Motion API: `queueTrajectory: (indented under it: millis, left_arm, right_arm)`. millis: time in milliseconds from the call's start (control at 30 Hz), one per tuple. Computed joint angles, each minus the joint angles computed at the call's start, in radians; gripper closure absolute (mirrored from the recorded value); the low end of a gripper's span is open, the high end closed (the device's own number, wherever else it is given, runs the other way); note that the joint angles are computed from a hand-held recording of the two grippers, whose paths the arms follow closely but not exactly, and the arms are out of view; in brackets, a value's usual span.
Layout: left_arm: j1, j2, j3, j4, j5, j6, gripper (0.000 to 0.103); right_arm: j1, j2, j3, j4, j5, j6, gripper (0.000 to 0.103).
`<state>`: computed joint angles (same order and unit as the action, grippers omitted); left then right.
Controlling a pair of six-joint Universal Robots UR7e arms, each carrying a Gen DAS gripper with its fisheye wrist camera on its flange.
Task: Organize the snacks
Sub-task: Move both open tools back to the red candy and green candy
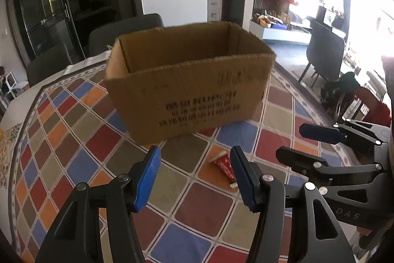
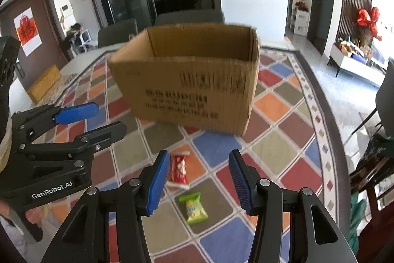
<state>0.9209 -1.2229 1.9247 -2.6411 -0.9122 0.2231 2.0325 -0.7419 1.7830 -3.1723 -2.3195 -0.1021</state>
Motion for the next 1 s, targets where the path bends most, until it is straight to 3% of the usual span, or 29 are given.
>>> queueTrajectory:
  millis: [533, 1000]
  left_arm:
    - [0.049, 0.034, 0.022, 0.054, -0.063, 0.014, 0.045]
    - [0.072, 0.131, -0.055, 0.131, -0.098, -0.054, 0.045]
  right_arm:
    - [-0.043, 0.008, 0.067, 0.106, 0.046, 0.118, 0.052]
    - [-0.076, 0.027, 0.070, 0.123, 0.067, 0.137, 0.052]
